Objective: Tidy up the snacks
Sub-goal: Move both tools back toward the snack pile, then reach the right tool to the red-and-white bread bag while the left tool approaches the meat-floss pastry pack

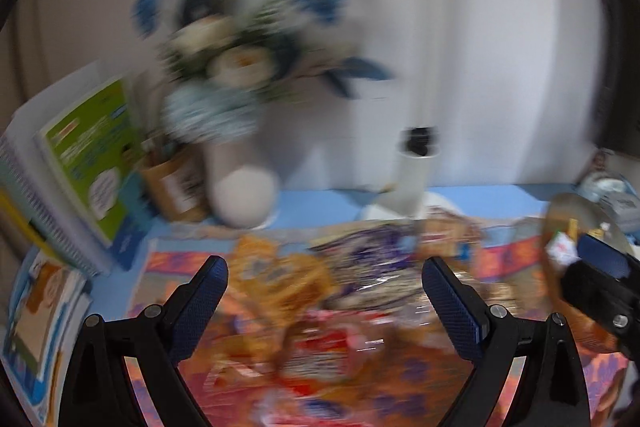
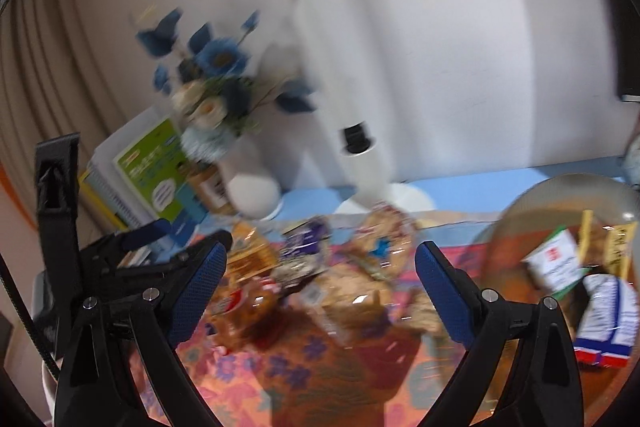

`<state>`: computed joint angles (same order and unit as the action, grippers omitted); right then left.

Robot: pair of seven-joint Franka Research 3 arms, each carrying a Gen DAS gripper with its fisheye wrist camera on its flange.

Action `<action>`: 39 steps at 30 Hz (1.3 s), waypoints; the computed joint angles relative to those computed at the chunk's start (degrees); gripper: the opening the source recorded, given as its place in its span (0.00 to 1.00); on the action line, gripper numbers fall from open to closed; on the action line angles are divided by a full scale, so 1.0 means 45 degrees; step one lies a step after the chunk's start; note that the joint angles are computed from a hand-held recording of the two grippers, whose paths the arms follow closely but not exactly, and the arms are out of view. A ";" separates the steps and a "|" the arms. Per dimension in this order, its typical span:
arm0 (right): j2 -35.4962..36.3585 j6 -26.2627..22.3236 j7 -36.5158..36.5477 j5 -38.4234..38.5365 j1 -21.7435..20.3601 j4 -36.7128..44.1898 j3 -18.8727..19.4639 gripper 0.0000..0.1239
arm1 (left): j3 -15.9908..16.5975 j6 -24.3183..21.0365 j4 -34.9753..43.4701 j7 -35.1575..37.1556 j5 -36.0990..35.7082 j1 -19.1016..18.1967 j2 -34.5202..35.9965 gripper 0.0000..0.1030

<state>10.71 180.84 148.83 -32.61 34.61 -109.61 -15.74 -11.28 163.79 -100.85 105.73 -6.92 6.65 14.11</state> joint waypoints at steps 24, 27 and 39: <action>0.4795 -0.3925 -0.7178 0.6793 -0.1733 0.4670 0.4054 0.83 | -0.0772 -0.1688 0.0427 0.1611 -0.2458 0.2492 0.2147 1.00; 0.4433 -0.2677 -0.8232 0.8214 -0.2391 0.3569 0.4774 0.83 | -0.1210 -0.2090 0.0603 0.2342 -0.3705 0.2928 0.2331 1.00; 0.3288 0.0126 -0.7116 0.8987 -0.0637 0.0962 0.2781 0.83 | -0.0644 -0.1078 -0.0154 0.3320 -0.3846 0.2162 0.2028 1.00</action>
